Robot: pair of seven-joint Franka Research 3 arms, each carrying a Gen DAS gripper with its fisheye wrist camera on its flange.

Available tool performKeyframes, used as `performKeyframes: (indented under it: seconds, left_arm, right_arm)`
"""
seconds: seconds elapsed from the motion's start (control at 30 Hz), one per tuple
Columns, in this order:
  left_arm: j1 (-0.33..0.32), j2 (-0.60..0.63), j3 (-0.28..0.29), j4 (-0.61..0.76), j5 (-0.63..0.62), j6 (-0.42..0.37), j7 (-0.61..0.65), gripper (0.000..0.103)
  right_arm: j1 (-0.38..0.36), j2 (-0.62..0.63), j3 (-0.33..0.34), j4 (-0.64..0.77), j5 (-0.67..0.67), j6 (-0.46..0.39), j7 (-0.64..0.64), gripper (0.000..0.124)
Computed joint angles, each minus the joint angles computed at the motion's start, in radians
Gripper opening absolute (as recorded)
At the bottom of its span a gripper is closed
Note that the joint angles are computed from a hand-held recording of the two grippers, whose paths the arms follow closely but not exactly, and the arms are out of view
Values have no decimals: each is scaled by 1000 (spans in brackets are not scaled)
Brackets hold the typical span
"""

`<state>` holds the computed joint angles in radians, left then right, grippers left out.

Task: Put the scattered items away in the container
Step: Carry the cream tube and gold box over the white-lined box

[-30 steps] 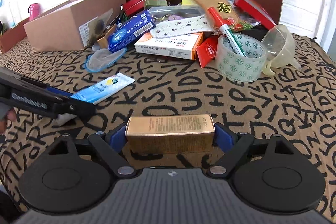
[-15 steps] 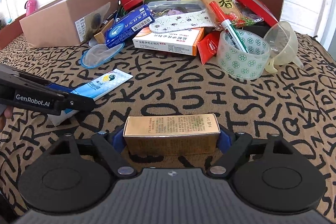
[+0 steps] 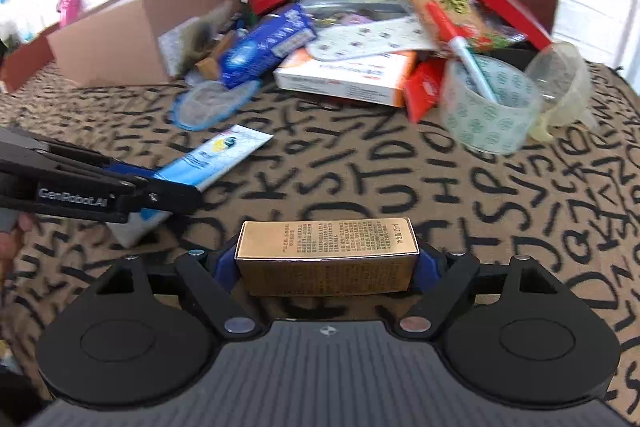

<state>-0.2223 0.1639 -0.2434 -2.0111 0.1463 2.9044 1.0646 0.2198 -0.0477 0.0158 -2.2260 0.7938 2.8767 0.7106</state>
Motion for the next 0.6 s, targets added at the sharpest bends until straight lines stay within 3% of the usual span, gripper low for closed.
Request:
performKeyframes:
  seconds: [0.23,0.43,0.6]
  left_arm:
    - [35,-120,-2,-119,-113,68,77,32]
    - [35,-221,58,-174,-223,132,183,32]
    - [85,-251,102,-125,-136,129,137,32]
  right_arm:
    - [30,-11,13,44,7,-44,-56,84]
    - [57,20,30,165,68,-112,-148,84]
    - [70,95,63,325,108,-148,-216,84]
